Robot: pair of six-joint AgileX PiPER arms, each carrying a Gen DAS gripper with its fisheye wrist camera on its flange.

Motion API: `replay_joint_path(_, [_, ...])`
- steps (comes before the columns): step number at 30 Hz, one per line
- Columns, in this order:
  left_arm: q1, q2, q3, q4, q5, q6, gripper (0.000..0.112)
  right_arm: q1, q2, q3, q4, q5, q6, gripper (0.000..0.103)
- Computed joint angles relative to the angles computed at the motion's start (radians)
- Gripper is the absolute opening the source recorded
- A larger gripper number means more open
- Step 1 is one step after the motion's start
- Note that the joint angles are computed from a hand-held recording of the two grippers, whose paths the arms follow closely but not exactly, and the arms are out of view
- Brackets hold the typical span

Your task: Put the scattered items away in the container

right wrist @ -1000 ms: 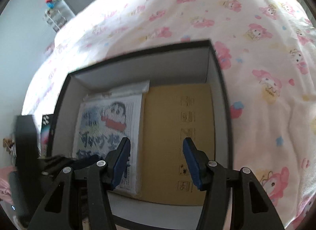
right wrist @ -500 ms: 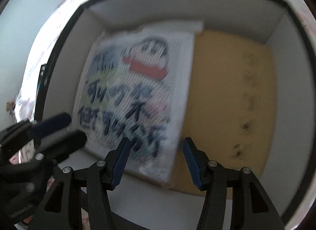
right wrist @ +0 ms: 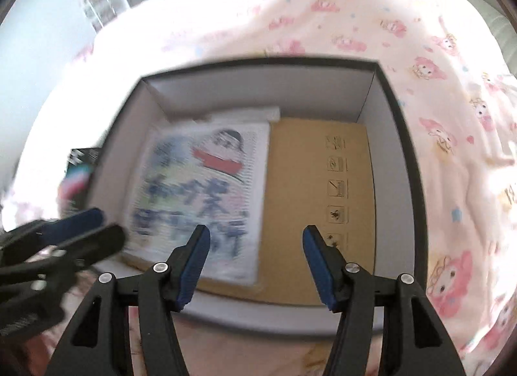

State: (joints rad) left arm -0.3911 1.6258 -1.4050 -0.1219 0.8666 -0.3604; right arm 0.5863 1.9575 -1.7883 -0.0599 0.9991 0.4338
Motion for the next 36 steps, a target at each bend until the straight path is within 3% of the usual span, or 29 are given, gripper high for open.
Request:
replay_joint_path(4, [-0.040, -0.088, 0.014, 0.065, 0.013, -0.037, 0.046, 0.065, -0.097, 0.062, -0.126, -0.014, 0.100, 0.056])
replay_joint_path(10, [-0.070, -0.199, 0.056, 0.087, 0.013, -0.052, 0.046, 0.127, -0.206, 0.094, -0.155, -0.003, 0.178, 0.056])
replay_joint_path(19, [-0.076, -0.348, 0.111, 0.153, 0.074, -0.079, 0.046, 0.235, -0.242, 0.064, -0.213, 0.032, 0.265, 0.056])
replay_joint_path(26, [0.017, -0.457, 0.178, 0.132, 0.100, -0.042, 0.046, 0.323, -0.164, -0.080, -0.239, 0.081, 0.263, 0.056])
replay_joint_path(36, [0.336, -0.572, 0.275, -0.056, 0.140, 0.182, 0.046, 0.388, 0.066, -0.430, -0.164, 0.191, 0.167, 0.056])
